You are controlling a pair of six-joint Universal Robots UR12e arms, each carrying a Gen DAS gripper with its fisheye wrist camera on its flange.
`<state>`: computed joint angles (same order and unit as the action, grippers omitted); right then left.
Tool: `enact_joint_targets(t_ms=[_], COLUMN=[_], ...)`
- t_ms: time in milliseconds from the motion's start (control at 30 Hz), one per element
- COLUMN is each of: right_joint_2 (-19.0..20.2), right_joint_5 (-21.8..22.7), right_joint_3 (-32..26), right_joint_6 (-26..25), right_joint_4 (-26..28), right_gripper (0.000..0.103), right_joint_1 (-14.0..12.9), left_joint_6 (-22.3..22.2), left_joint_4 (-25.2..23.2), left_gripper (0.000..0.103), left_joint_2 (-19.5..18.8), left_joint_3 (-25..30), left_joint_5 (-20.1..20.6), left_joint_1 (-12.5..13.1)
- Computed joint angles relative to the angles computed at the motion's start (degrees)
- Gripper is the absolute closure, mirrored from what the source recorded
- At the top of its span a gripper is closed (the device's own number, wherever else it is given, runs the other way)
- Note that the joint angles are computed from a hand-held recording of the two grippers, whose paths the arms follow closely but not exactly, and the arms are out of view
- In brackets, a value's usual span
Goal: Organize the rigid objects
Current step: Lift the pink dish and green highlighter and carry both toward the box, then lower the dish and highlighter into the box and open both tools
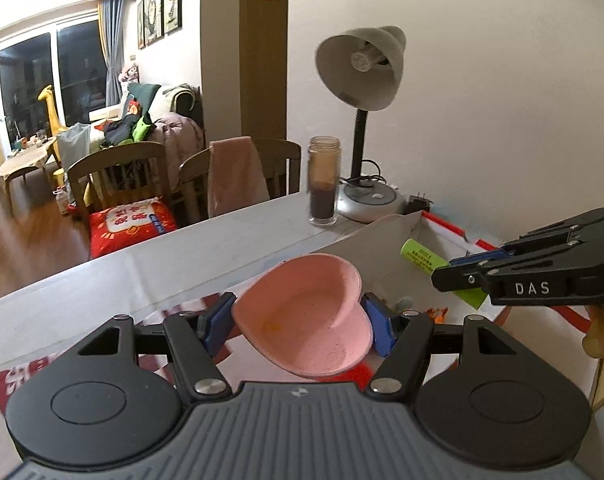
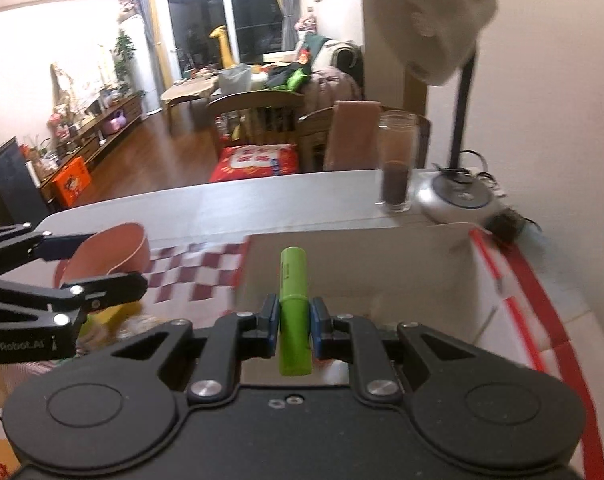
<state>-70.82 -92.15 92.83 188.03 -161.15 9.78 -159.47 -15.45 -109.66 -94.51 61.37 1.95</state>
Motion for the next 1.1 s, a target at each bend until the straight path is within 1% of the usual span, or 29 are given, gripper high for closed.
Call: enact_joint_targets(t_ms=[100,267,500,667,867,1100], right_joint_2=[-0.06,0.41,1.22,1.75,1.87,3.11], right_joint_5=[0.00,0.68,1.42,2.34,3.85,3.86], right_joint_3=[0.08,0.01,0.22,0.33,0.41,-1.13], right_joint_6=[-0.42,-0.50,-2.26,-4.36,-6.98,-9.88], right_joint_4=[0.54,1.80,4.52,6.86,9.91,14.25], right_gripper=[0.088,0.088,0.088,0.088,0.088,0.088], right_joint_1=[-1.76,-4.13,-6.17,-6.93,-7.04,-6.83], left_joint_6=[-0.38,0.47,1.73,1.90,2.76,3.20], left_joint_4=[-1.31,-4.41,-9.18,-12.06,-15.60,-22.62], left_gripper=[0.035,0.035,0.035,0.035,0.035,0.035], left_joint_2=[-1.33,-3.63,-7.06,-9.70,-13.12,-16.14], left_joint_3=[1.78,4.53,8.79,12.37,16.67,21.16], left_joint_5=[1.95,5.44,10.19,12.81,16.92,19.49], left_joint_1=[-1.95,-4.86,-8.33,-10.21,-12.02,-13.17])
